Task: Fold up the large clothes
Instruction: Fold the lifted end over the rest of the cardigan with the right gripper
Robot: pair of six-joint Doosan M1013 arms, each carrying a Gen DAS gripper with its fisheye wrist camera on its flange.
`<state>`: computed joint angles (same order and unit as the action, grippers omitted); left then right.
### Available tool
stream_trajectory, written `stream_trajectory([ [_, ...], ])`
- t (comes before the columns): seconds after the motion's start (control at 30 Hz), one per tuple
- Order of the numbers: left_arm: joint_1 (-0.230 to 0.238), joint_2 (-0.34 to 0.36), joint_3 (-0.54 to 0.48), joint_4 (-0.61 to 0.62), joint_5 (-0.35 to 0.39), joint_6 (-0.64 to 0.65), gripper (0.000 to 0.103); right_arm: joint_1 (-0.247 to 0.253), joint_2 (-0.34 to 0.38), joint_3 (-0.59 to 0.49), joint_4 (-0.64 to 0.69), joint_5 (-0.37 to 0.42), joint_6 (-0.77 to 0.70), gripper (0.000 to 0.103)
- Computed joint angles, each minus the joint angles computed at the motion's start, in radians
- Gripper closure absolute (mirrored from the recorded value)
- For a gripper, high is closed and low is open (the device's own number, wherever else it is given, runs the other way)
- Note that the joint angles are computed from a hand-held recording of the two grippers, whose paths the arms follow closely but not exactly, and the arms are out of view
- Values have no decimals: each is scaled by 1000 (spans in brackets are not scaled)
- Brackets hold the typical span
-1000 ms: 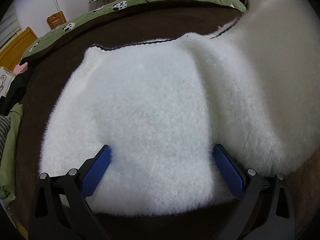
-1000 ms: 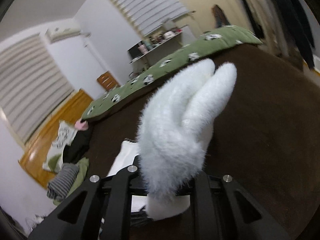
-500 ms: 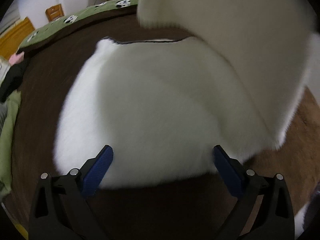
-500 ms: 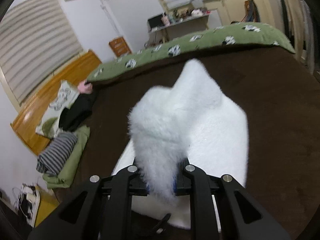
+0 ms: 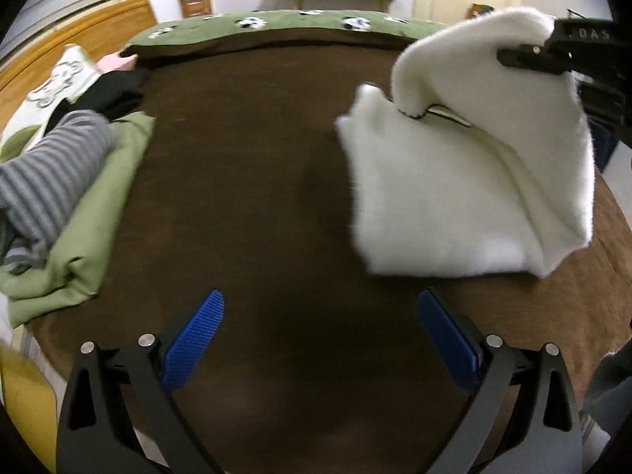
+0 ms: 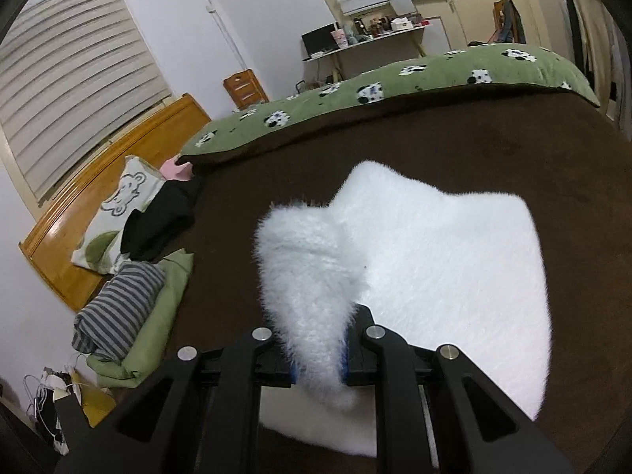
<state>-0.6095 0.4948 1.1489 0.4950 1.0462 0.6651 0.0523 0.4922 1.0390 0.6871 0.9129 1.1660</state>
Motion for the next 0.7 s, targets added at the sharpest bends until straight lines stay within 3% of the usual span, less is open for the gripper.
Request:
stream_trajectory([
  [0.07,5,-18,26,4,-7,-30,7,30,1,8,-49,10,-17,88],
  [0.23,20,-40,76,-27,-6,-59,7,82,44,6,-162,126,-6,88],
  [0.57,43,-55,116,-81,-39,-50,7,62,49,24,-95,161,-33,83],
  [0.63,42,-58,118,-80,-39,-48,7,55,39,34,-91,164,-52,77],
  [0.67,43,-60,117,-79,-39,-46,7,52,36,36,-85,174,-65,68],
  [0.7,44,-61,117,-79,-40,-46,7,45,32,38,-57,198,-95,48],
])
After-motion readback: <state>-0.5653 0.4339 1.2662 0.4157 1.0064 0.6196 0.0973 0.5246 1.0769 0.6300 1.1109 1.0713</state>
